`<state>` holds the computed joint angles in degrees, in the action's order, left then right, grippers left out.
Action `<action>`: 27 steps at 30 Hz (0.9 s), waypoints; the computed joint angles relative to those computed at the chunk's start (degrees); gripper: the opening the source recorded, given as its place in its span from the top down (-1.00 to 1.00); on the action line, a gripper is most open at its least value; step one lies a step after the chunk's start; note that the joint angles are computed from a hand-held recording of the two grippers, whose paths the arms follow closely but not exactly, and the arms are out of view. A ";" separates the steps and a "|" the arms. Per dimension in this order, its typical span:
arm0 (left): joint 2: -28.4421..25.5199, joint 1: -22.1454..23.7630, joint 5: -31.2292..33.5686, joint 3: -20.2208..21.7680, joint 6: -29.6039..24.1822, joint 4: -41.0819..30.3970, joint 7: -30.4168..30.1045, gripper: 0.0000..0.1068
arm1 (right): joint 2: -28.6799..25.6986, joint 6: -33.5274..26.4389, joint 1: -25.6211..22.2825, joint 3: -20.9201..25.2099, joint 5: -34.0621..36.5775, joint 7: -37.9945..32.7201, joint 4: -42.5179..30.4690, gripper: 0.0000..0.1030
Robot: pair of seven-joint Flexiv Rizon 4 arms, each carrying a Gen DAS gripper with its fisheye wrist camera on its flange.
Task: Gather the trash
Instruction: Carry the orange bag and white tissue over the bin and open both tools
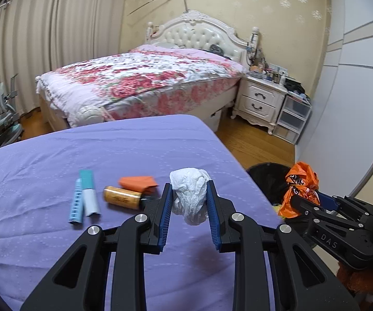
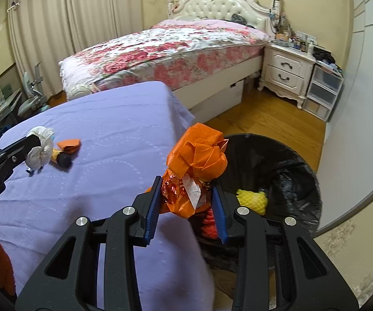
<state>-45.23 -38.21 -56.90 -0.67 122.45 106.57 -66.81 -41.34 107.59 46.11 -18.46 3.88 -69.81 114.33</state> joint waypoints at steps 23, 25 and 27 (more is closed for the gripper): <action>-16.08 -17.76 -7.87 25.16 -22.80 -22.58 2.38 0.49 | -1.50 0.23 -6.53 0.74 0.87 -0.16 -0.46 0.31; -17.28 -18.32 -6.49 27.32 -24.95 -23.74 0.23 0.49 | -1.84 0.03 -6.54 0.52 0.87 0.37 -0.90 0.31; -18.28 -18.72 -4.96 29.04 -26.62 -24.72 -1.78 0.49 | -2.13 -0.13 -6.78 0.42 0.74 0.83 -1.18 0.30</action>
<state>-63.51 -56.93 -61.86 28.37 95.83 81.85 -68.60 -43.47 107.46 39.33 -18.04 4.62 -68.98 113.15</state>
